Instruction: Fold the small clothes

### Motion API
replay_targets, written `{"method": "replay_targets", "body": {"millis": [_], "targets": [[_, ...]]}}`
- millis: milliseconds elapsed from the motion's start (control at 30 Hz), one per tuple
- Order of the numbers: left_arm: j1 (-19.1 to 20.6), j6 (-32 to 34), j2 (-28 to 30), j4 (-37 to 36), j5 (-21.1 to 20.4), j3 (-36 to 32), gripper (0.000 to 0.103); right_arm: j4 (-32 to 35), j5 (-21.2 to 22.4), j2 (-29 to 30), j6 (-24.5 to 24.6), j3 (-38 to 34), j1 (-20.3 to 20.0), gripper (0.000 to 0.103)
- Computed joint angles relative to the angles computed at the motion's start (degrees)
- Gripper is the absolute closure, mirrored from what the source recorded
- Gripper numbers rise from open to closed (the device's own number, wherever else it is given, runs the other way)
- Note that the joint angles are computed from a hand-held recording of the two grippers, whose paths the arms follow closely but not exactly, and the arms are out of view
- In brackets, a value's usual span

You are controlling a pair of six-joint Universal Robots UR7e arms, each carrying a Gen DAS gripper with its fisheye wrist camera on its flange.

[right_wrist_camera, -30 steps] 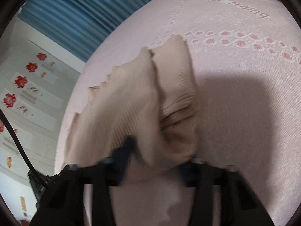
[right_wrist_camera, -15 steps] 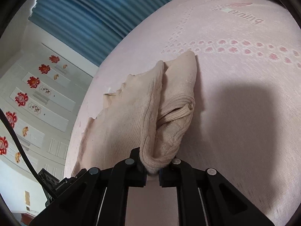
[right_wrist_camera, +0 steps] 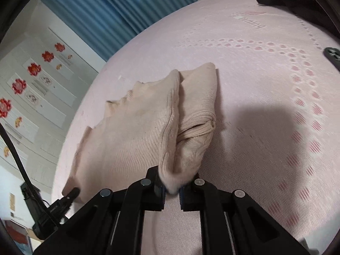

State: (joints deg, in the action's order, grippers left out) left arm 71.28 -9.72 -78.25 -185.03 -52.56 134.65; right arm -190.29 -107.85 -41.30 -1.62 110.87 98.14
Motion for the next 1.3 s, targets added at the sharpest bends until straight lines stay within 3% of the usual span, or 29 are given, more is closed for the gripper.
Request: {"method": "replay_targets", "body": {"millis": [67, 133, 300, 400, 567, 767, 867, 933, 1133, 1233, 1300], "targets": [[-0.8, 0.1, -0.6, 1.3, 3.4, 0.5, 0.070, 0.2, -2.6, -0.6, -1.6, 0.9, 0.8, 0.081], [-1.1, 0.4, -1.0, 1.7, 5.3, 0.7, 0.069, -0.5, -4.8, -1.3, -2.9, 2.3, 1.7, 0.078], [0.9, -0.2, -2.1, 2.1, 2.5, 0.0, 0.064, -4.1, -11.8, -1.1, -7.5, 3.4, 5.3, 0.068], [2.1, -1.3, -2.7, 1.9, -0.4, -0.3, 0.063, -5.9, -13.6, 0.2, -8.9, 2.0, 7.0, 0.064], [3.8, -1.2, -2.0, 1.6, -2.6, -1.7, 0.059, -6.2, -14.9, 4.0, -12.6, -3.9, 8.8, 0.061], [4.8, -2.2, -0.5, 2.3, -5.1, -3.3, 0.057, -3.2, -11.0, 8.5, -13.3, -9.5, 8.3, 0.060], [4.9, -2.2, -0.3, 2.2, -4.9, -3.3, 0.056, -3.1, -15.5, 12.5, -15.1, -12.6, 7.8, 0.061], [5.0, -2.2, -0.2, 1.9, -5.1, -3.3, 0.056, -6.4, -13.4, 12.9, -15.3, -11.4, 6.6, 0.060], [4.1, -2.0, 0.8, 1.2, -3.3, -3.5, 0.051, -6.7, -11.7, 11.6, -13.0, -10.3, 5.9, 0.063], [3.8, -1.7, 0.9, 0.9, -2.7, -3.3, 0.050, -13.1, -12.6, 11.5, -12.8, -9.3, 5.9, 0.061], [4.0, -1.6, 0.8, 0.9, -3.2, -3.3, 0.050, -13.2, -11.5, 10.5, -10.4, -8.6, 5.0, 0.061]]}}
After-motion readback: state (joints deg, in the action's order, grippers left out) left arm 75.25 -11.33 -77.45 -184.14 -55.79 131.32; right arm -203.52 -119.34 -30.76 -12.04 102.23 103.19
